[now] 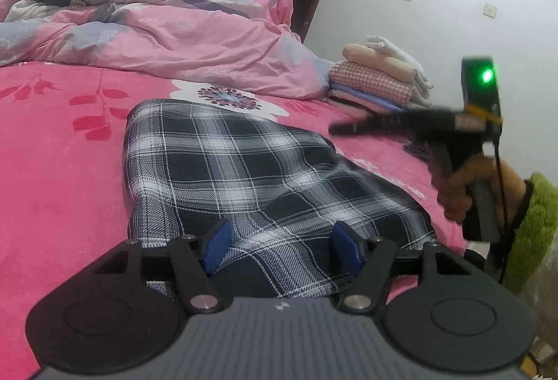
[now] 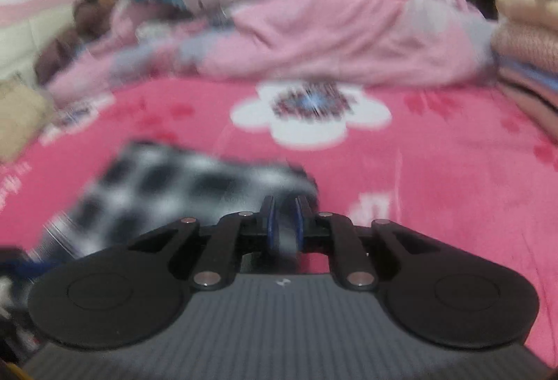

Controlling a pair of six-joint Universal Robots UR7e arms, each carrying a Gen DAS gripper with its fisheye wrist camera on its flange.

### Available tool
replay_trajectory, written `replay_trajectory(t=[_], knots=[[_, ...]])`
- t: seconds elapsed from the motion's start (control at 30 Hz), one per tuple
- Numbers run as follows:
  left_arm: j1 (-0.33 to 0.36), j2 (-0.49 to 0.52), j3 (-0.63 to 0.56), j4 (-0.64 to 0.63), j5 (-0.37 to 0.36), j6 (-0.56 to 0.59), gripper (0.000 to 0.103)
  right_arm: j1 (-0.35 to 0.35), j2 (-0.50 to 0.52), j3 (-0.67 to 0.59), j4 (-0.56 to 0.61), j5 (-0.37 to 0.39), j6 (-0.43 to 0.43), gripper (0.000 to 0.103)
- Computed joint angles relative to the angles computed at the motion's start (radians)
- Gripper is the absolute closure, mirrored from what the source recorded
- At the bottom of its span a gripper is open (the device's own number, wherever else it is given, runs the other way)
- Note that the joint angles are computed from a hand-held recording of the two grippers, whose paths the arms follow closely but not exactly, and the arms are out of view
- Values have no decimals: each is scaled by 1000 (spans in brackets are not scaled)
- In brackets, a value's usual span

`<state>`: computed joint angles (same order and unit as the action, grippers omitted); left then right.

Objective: Fold clothes

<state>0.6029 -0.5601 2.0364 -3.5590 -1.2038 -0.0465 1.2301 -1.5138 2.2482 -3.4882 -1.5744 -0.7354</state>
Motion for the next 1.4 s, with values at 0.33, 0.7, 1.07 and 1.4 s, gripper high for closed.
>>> replay_trajectory(t=[0.33, 0.7, 1.07, 1.4], knots=[[-2, 1, -6, 14, 5, 10, 37, 17, 112, -148, 168, -30, -31, 93], [8, -9, -9, 30, -18, 13, 36, -171, -27, -200, 509, 221, 514, 57], [-9, 8, -30, 44, 24, 31, 33, -160, -41, -146, 387, 301, 389, 97], [-17, 15, -42, 54, 56, 29, 33, -136, 48, -193, 330, 233, 342, 98]])
